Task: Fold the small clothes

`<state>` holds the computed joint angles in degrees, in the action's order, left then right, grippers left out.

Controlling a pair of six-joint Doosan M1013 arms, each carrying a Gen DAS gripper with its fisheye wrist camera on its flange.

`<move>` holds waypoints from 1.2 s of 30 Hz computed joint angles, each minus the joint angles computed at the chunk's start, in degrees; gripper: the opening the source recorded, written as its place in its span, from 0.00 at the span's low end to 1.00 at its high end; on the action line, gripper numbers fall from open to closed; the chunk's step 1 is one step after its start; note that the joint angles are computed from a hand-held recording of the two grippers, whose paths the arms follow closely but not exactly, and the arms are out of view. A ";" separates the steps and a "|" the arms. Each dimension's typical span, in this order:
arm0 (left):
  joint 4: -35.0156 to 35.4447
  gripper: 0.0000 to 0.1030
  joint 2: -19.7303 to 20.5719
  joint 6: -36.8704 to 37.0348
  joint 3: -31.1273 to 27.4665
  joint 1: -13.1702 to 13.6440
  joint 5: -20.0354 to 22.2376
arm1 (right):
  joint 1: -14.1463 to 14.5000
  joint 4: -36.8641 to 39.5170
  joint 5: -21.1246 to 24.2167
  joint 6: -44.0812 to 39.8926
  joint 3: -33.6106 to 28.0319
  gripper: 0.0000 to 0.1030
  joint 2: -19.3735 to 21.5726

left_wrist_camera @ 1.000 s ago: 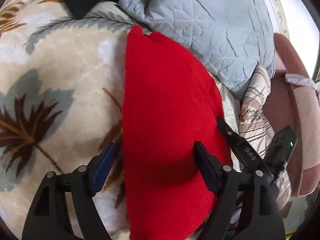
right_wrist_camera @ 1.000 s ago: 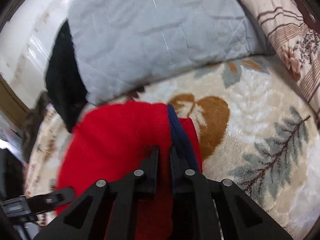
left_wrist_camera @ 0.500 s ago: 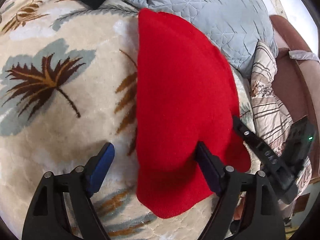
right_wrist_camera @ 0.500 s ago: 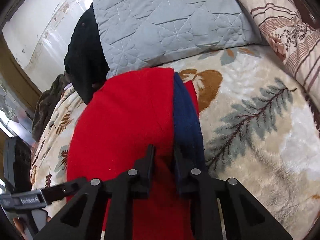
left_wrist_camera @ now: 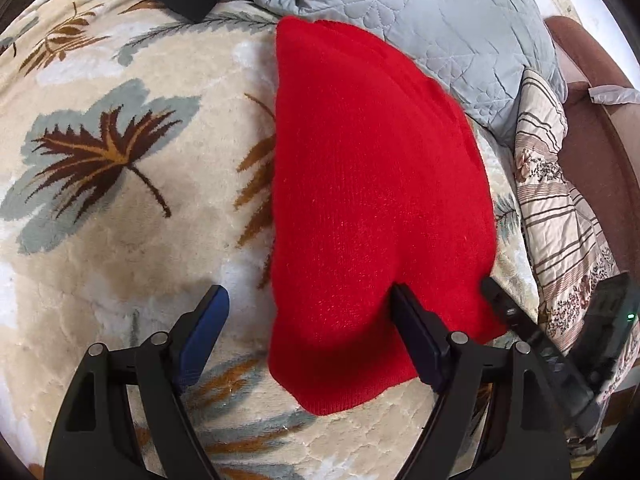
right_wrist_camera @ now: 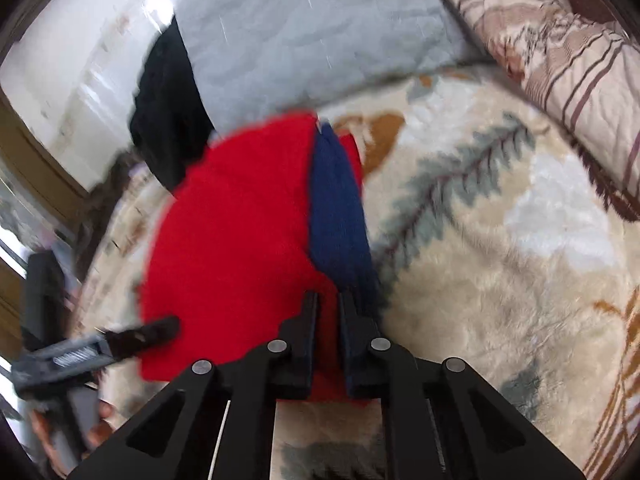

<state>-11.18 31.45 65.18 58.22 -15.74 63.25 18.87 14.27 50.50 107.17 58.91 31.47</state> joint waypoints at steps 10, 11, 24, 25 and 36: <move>-0.97 0.80 1.64 0.43 -7.08 2.35 0.50 | -2.19 4.71 -5.09 6.55 -6.31 0.37 2.83; -0.75 0.80 2.74 0.04 -9.00 2.51 1.45 | -2.34 5.08 -3.61 7.67 -8.50 0.37 4.35; -3.12 0.84 15.47 -1.32 -26.92 2.74 12.43 | -1.15 -0.67 8.53 5.76 -27.34 0.08 16.28; -4.12 0.85 16.24 -1.56 -27.84 2.93 13.51 | -1.19 -0.31 10.34 5.11 -28.22 0.07 16.94; -0.32 0.85 5.77 0.57 -10.88 1.97 1.78 | -0.32 4.67 2.79 -10.48 -12.71 0.13 8.10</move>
